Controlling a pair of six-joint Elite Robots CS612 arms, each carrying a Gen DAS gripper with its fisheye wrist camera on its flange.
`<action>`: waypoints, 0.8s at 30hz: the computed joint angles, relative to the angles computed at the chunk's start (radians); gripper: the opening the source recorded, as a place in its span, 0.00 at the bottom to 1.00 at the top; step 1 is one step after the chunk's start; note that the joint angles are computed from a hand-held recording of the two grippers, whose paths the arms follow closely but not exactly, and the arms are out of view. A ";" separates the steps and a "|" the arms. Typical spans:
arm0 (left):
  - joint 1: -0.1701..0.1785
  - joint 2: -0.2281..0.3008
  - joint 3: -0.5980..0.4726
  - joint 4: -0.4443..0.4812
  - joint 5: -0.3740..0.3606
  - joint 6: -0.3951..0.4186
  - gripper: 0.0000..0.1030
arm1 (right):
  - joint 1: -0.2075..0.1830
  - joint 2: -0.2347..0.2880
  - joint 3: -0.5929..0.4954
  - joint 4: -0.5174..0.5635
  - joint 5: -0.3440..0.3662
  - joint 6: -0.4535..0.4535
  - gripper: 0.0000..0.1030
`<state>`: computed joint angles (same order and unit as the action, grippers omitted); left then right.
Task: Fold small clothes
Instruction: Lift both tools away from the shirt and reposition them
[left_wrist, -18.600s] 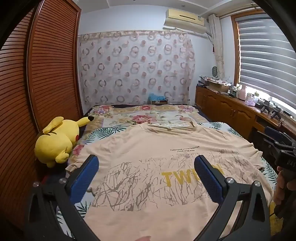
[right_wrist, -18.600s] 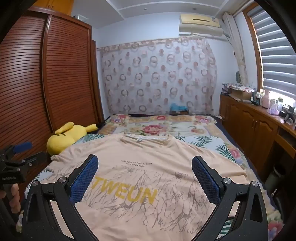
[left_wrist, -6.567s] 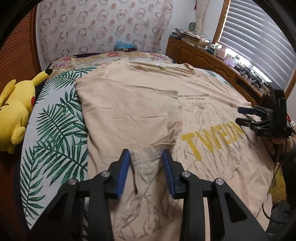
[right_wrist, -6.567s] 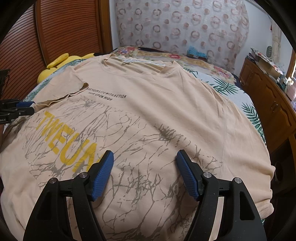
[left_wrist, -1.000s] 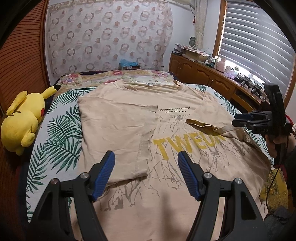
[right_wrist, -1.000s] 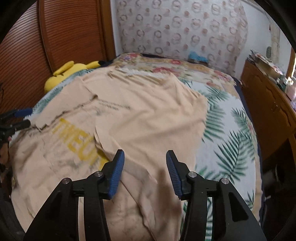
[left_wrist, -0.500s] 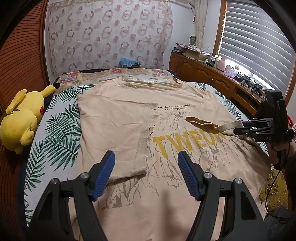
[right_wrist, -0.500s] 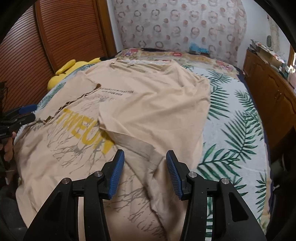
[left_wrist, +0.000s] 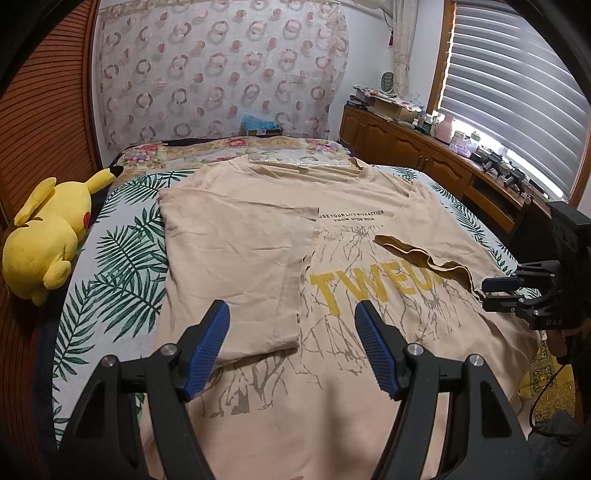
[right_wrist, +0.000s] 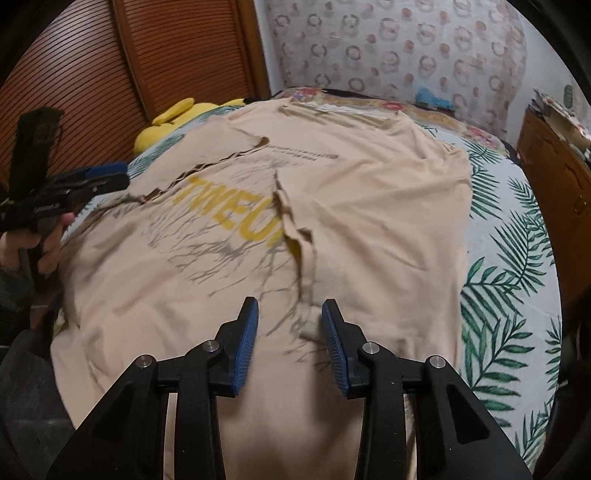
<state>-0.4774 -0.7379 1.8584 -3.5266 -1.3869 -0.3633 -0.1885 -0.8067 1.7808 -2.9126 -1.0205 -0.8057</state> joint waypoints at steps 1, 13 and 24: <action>0.001 -0.001 -0.001 0.002 0.001 0.000 0.68 | 0.000 -0.001 0.004 -0.010 -0.002 0.002 0.34; 0.024 0.000 -0.049 0.081 0.040 0.054 0.68 | 0.001 0.023 -0.052 -0.108 -0.039 0.092 0.39; 0.088 0.043 -0.180 0.241 0.044 0.072 0.68 | 0.032 0.130 -0.266 -0.079 -0.149 0.164 0.47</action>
